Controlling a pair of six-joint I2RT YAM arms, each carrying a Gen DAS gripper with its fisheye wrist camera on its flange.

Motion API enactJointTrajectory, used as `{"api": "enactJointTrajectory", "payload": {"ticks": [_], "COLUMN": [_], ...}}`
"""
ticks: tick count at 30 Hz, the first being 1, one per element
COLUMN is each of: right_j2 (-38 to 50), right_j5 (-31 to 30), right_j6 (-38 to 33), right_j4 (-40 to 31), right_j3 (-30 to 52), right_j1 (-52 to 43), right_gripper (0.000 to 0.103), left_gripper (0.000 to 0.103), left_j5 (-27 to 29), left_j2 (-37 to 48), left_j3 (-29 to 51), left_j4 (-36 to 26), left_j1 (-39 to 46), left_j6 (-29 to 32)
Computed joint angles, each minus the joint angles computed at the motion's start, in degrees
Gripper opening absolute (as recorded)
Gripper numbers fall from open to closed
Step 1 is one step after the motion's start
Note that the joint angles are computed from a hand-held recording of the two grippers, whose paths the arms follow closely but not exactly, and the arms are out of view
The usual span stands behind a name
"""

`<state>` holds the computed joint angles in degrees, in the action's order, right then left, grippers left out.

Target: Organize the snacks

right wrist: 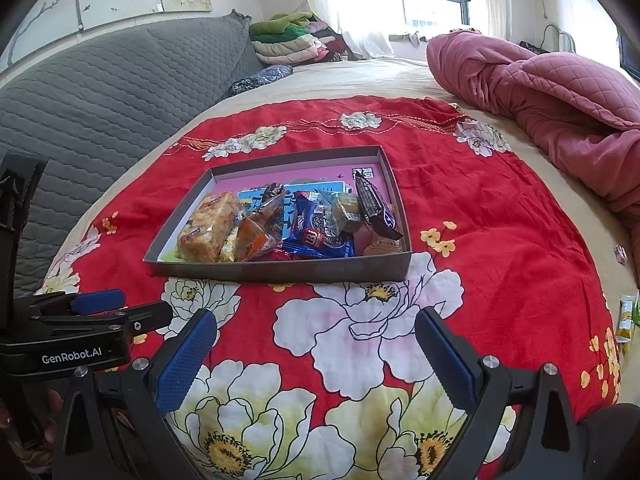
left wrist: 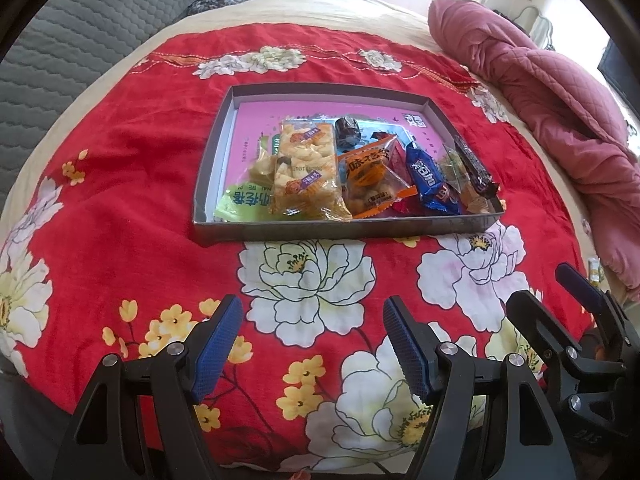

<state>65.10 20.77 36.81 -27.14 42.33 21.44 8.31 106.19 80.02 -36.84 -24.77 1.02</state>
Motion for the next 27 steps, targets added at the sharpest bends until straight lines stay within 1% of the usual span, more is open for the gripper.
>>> {"api": "enactJointTrajectory", "payload": {"ticks": [27], "right_j2": [-0.07], "right_j5": [0.07], "right_j6": [-0.39], "right_j4": [-0.02], "right_j3": [-0.01], "right_j1": [-0.21], "right_gripper": [0.1], "left_gripper": [0.075], "left_j5": [-1.34], "left_j2": [0.52], "left_j3": [0.51], "left_j4": [-0.31], "left_j1": [0.06], "left_j6": [0.34]}}
